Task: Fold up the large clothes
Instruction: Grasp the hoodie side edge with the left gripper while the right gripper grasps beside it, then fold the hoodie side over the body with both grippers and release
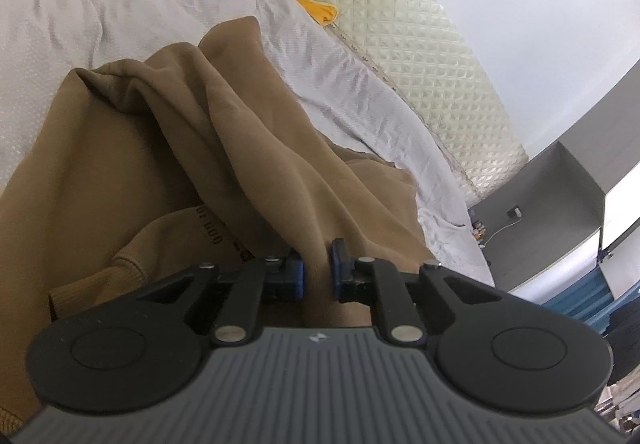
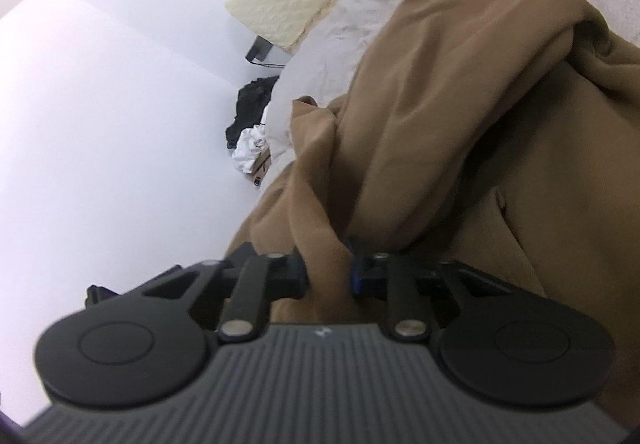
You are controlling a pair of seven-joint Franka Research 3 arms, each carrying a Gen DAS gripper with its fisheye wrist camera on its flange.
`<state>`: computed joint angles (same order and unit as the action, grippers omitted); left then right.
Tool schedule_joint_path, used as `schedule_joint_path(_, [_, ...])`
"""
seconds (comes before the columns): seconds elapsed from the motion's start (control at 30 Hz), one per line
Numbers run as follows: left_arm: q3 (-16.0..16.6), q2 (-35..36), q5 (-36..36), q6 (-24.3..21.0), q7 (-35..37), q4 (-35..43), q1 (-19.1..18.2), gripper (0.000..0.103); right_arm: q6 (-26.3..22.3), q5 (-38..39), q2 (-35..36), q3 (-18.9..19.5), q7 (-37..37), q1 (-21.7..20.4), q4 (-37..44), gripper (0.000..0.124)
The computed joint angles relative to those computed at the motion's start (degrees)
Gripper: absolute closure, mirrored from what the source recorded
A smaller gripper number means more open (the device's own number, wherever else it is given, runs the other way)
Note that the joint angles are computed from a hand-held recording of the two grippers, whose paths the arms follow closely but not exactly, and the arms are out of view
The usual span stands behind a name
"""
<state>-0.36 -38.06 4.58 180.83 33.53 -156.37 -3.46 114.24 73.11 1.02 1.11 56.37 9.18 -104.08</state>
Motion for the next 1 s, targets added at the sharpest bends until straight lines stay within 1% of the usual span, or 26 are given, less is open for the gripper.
schedule_joint_path(0.03, [-0.3,-0.3,0.1,-0.2,0.0,-0.1,0.3,0.088,0.5,0.5,-0.5,0.0,-0.3,0.0,-0.3,0.107])
schedule_joint_path(0.13, [0.2,-0.5,-0.1,-0.3,-0.2,-0.2,-0.4,0.088,2.6,-0.2,-1.2,0.2,-3.3,0.4,0.0,0.107])
schedule_joint_path(0.3, [-1.1,-0.1,0.1,-0.8,-0.9,0.0,0.2,0.087,3.7,-0.7,-2.5,-0.6,-6.3,0.5,-0.8,0.108])
schedule_joint_path(0.33, [-0.5,0.0,0.0,-0.3,-0.7,-0.1,-0.3,0.088,4.1,-0.2,-2.7,-0.6,-6.8,0.5,-0.9,0.109])
schedule_joint_path(0.43, [-1.4,0.5,0.2,3.0,-1.4,-0.6,0.1,0.088,6.3,2.5,-3.5,-0.7,-9.8,0.9,-1.4,0.109])
schedule_joint_path(0.5, [-1.4,0.9,0.6,5.9,-1.4,-1.0,-0.2,0.088,7.3,4.0,-3.7,-0.9,-11.8,1.1,-1.1,0.109])
schedule_joint_path(0.53, [-1.0,1.1,0.9,6.8,-1.4,-1.1,-0.9,0.088,7.8,3.4,-3.7,-0.9,-12.3,1.2,-0.4,0.109])
schedule_joint_path(0.6, [1.7,2.0,1.4,8.9,-0.9,-1.1,-3.8,0.087,9.2,3.1,-3.7,-0.9,-13.6,1.3,0.2,0.109])
schedule_joint_path(0.63, [3.0,2.5,1.5,10.0,-0.9,-1.0,-5.3,0.087,9.2,3.7,-3.6,-1.1,-14.0,1.3,0.5,0.109])
schedule_joint_path(0.67, [3.2,2.9,1.8,10.3,-1.0,-0.8,-5.6,0.087,9.1,4.4,-3.5,-1.2,-14.4,1.2,0.7,0.109])
schedule_joint_path(0.73, [3.0,3.3,2.5,9.4,-0.8,-0.3,-5.5,0.087,10.5,4.0,-3.6,-1.0,-14.8,1.3,0.5,0.109])
schedule_joint_path(0.77, [3.2,3.5,2.7,8.2,-0.7,0.0,-5.9,0.087,11.6,3.0,-3.5,-0.8,-14.3,1.5,0.5,0.109])
schedule_joint_path(0.83, [4.9,4.0,2.2,5.3,-0.7,0.8,-8.0,0.087,14.3,0.0,-3.1,-0.3,-12.9,1.9,0.0,0.109])
schedule_joint_path(0.87, [5.7,4.4,1.7,3.8,-0.5,1.2,-9.1,0.087,15.8,-2.1,-2.8,-0.1,-11.5,2.1,-0.3,0.109])
schedule_joint_path(0.9, [5.7,4.9,1.4,2.0,-0.1,1.7,-9.4,0.087,16.9,-4.2,-2.2,0.1,-9.4,2.2,-0.4,0.109])
schedule_joint_path(1.0, [5.0,6.6,0.4,-2.6,2.0,3.5,-9.4,0.087,19.5,-10.2,-1.2,0.7,-4.7,2.6,-1.5,0.109])
